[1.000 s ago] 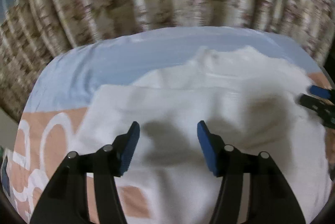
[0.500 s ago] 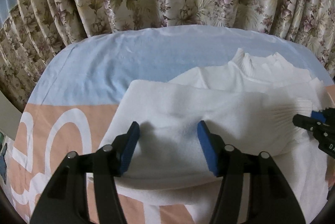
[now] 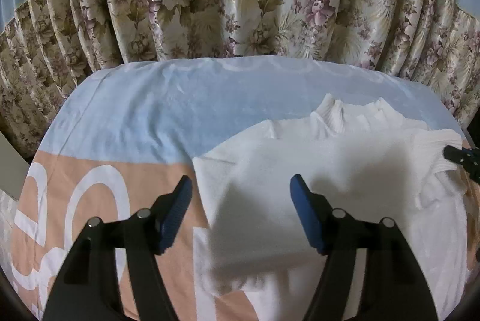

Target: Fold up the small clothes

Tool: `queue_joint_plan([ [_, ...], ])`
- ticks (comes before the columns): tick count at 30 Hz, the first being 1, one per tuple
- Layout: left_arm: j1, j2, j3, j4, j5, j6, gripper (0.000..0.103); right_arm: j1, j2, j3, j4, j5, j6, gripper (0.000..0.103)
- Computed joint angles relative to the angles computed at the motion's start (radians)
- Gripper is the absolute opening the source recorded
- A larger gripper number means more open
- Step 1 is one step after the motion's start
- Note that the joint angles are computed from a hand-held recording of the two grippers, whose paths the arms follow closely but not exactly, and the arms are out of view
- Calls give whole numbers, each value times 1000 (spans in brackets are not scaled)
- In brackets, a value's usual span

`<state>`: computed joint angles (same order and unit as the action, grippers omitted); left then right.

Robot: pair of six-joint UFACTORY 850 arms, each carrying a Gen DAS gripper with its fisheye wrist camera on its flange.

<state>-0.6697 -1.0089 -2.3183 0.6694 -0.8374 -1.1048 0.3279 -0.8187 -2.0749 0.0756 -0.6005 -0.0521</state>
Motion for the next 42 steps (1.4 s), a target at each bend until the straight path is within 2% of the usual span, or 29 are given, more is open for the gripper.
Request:
queue_joint_plan([
  [2,1,-5,-10,-8,-4,2,68,-23,20,32,-70,-1,71,12],
  [6,3,-43,-73,-35,-32,36,68,-58,3,27,-50,-48,99,13],
  [8,3,-82,-134,-54,-70,74,68,-61,5,38,-62,-57,108,13],
  [11,1,-191,-305,-84,-180,151,68,-65,16,60,-41,-47,106,19],
  [12,2,-195,-305,-91,-179,157,69,-66,24,71,-43,-37,110,20],
  [15,7,-138,-198,-84,-126,120,69,-72,51,106,-52,-7,134,26],
  [18,7,-138,-203,-80,-140,120,69,-84,92,159,-20,31,127,37],
  [20,4,-121,-184,-76,-131,118,69,-95,113,190,85,47,46,48],
  [22,2,-99,-155,-89,-105,123,69,-102,111,191,183,38,-29,50],
  [25,-6,-87,-144,-110,-85,145,69,-95,83,165,202,15,-49,50],
  [27,-12,-109,-183,-117,-103,170,69,-83,72,154,153,17,-17,35],
  [28,-16,-142,-236,-116,-138,188,69,-82,66,145,158,8,-20,17],
  [29,-17,-161,-267,-120,-158,201,69,-86,67,145,205,2,-51,14],
  [33,-15,-176,-288,-121,-178,218,69,-110,92,162,354,-42,-138,13],
  [36,-9,-178,-288,-125,-186,228,69,-140,77,136,367,-96,-90,13],
  [38,-5,-175,-283,-125,-190,231,69,-141,72,128,259,-99,-10,24],
  [40,-7,-171,-282,-116,-198,226,69,-128,102,166,132,-40,62,25],
  [42,-15,-177,-306,-103,-203,226,69,-104,147,230,103,69,59,43],
])
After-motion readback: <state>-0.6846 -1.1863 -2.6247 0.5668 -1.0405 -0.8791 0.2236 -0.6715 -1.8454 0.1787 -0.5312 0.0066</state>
